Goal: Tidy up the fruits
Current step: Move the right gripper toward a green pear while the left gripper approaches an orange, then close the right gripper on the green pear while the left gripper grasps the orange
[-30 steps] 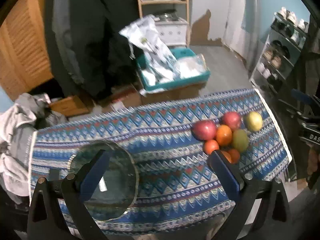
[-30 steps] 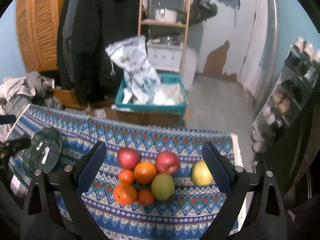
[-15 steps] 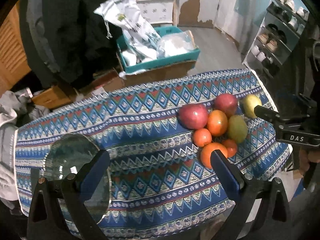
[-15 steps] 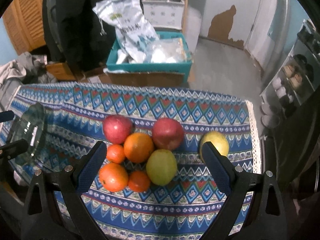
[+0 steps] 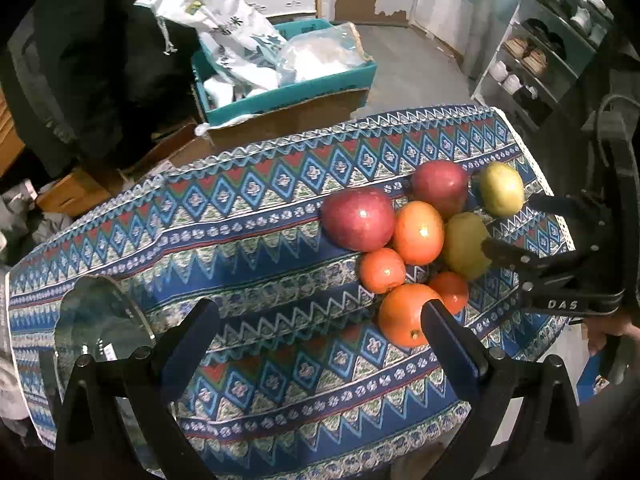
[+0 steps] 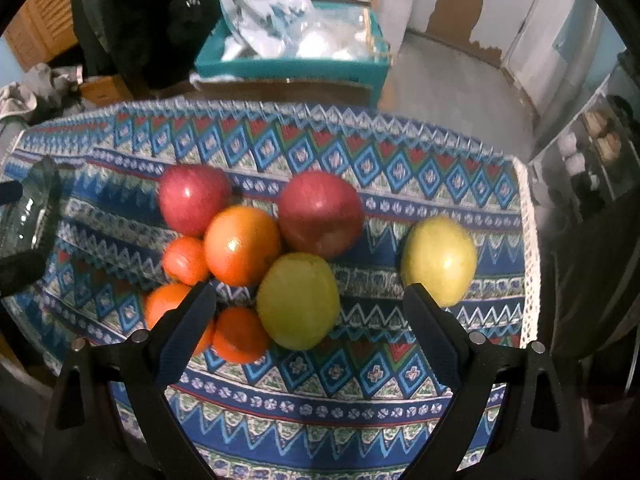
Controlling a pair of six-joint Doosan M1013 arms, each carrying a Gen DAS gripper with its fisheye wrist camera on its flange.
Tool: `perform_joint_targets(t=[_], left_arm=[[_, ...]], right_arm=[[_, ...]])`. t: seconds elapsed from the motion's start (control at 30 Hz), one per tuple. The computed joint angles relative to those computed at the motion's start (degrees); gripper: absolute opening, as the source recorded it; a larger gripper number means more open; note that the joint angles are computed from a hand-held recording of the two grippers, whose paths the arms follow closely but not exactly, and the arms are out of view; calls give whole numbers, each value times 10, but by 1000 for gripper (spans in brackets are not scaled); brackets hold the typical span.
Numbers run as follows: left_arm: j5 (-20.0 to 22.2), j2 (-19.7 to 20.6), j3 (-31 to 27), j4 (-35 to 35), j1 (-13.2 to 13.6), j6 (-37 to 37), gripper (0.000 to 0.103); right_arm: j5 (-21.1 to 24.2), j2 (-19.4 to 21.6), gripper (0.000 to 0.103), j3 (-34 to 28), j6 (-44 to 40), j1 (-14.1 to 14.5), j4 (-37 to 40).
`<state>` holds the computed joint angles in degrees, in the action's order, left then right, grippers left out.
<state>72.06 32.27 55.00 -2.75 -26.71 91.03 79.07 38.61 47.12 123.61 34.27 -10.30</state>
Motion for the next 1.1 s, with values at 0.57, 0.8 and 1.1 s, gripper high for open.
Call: perform_joint_targets(t=[0.57,0.8,1.1], left_arm=[[41,42,-17,-46,2,-3,102],[54,49,-19,-58,-11,4,102],[77,58,-19,-71,-25,29,102]], right_arm=[[-5,23,86,11,-12,-22,80],[-33,26,65,28,-13,-29,125],[-56,0,64,67,29,-29,102]])
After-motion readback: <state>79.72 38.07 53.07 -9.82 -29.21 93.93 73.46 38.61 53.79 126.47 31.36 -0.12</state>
